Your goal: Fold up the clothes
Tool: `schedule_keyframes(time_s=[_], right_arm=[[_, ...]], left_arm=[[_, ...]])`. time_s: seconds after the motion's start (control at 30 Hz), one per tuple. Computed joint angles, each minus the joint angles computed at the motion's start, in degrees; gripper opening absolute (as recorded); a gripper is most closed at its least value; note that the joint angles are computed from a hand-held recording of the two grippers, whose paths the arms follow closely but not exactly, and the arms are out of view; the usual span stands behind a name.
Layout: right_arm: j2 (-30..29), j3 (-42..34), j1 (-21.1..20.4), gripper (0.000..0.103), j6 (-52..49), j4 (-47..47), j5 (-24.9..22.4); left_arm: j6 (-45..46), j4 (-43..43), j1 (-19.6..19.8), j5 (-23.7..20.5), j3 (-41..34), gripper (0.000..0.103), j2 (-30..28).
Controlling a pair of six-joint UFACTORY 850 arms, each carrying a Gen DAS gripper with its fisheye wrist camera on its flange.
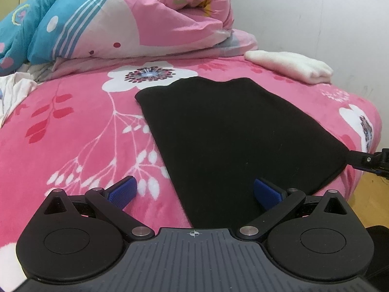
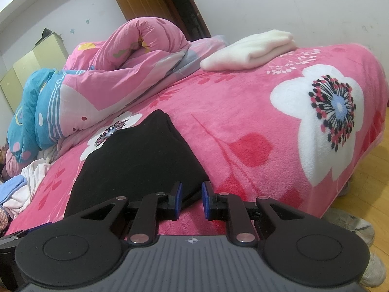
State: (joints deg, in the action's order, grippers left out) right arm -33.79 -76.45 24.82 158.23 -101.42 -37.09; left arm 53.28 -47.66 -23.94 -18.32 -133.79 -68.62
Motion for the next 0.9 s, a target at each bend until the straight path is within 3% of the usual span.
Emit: schedule_keyframes(time_s=[0.4,0.6,0.7,0.83,0.9], right_arm=[[-0.07,-2.39,1.28,0.018,-8.55,1.37,-2.39],[-2.49,-8.24,0.0,0.019,-15.6,1.54,6.2],[-4.35,-11.77,-1.36,0.019,-22.25,7.1,11.92],[-6.09,-14.93,-2.62,0.018,-36.1,21.6,15.26],[-5.37,-13.43,-3.1,0.018,-33.8,21.26,16.49]], left_arm=[[-8.33,6.7,0.24,-3.55,-3.66,0.103,-1.71],[-11.31,9.05,0.36,-5.32,-5.56,0.103,-2.62],[-11.91,9.53,0.35,-5.63,-6.06,0.103,-2.9],[-12.33,9.88,0.38,-5.97,-6.55,0.103,-3.17],[-12.46,9.96,0.41,-6.14,-6.75,0.103,-3.27]])
